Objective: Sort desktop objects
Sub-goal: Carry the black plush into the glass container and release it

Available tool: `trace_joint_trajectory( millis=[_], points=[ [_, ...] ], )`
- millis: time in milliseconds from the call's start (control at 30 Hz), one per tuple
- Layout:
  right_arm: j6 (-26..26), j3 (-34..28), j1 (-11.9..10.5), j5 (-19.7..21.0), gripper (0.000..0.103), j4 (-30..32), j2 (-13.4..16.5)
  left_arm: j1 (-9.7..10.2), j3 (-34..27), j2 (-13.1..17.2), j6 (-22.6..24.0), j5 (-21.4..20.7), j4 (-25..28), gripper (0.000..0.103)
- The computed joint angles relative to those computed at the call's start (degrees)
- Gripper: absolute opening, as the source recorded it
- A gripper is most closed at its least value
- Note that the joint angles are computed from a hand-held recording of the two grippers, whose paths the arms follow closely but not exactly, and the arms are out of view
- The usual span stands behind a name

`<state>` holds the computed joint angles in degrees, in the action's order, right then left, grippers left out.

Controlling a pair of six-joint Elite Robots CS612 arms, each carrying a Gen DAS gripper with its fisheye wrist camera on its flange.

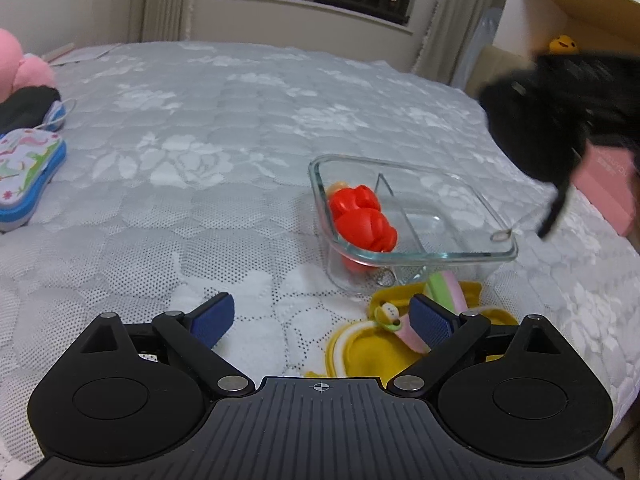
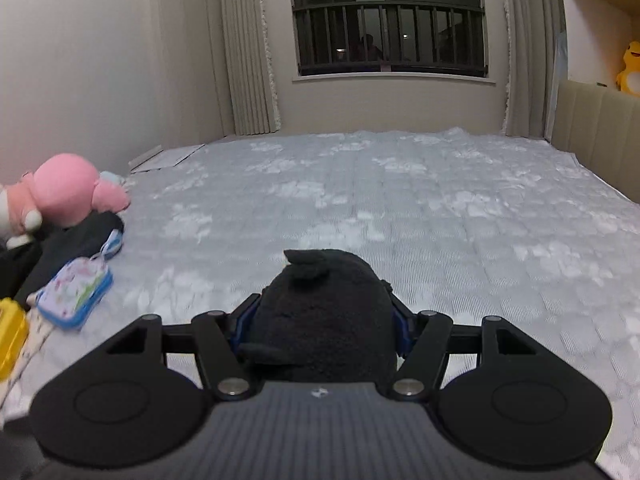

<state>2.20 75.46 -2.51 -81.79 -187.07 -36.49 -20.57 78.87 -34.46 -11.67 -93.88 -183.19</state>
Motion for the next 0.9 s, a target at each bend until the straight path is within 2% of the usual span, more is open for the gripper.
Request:
trace_joint_trajectory(
  millis=[133,400,533,633,733,900],
  points=[
    [-0.8,-4.7,0.8,-1.8,0.066,4.2,2.5,0.14,0.0,0.0,-0.3,0.5,0.0,0.098],
    [2.6,-9.1,1.2,-3.3,0.066,12.3,5.9,0.81,0.0,0.0,-2.6,1.4,-0.1,0.099],
    [1.7,-9.7,1.8,-6.6,0.066,13.8,6.9,0.9,-0.4,0.2,-3.0,1.4,0.4,0.099],
    [2.6,-10.6,1.9,-7.5,0.067,14.7,7.7,0.81,-0.6,0.3,-2.5,1.3,0.7,0.099],
    [3.9,-10.6,1.6,-6.5,0.067,15.5,7.9,0.7,-0.6,0.3,-1.9,1.3,0.9,0.099],
    [2.4,-10.5,1.8,-7.6,0.067,15.8,7.8,0.64,-0.6,0.2,-1.8,1.2,1.4,0.099]
  ],
)
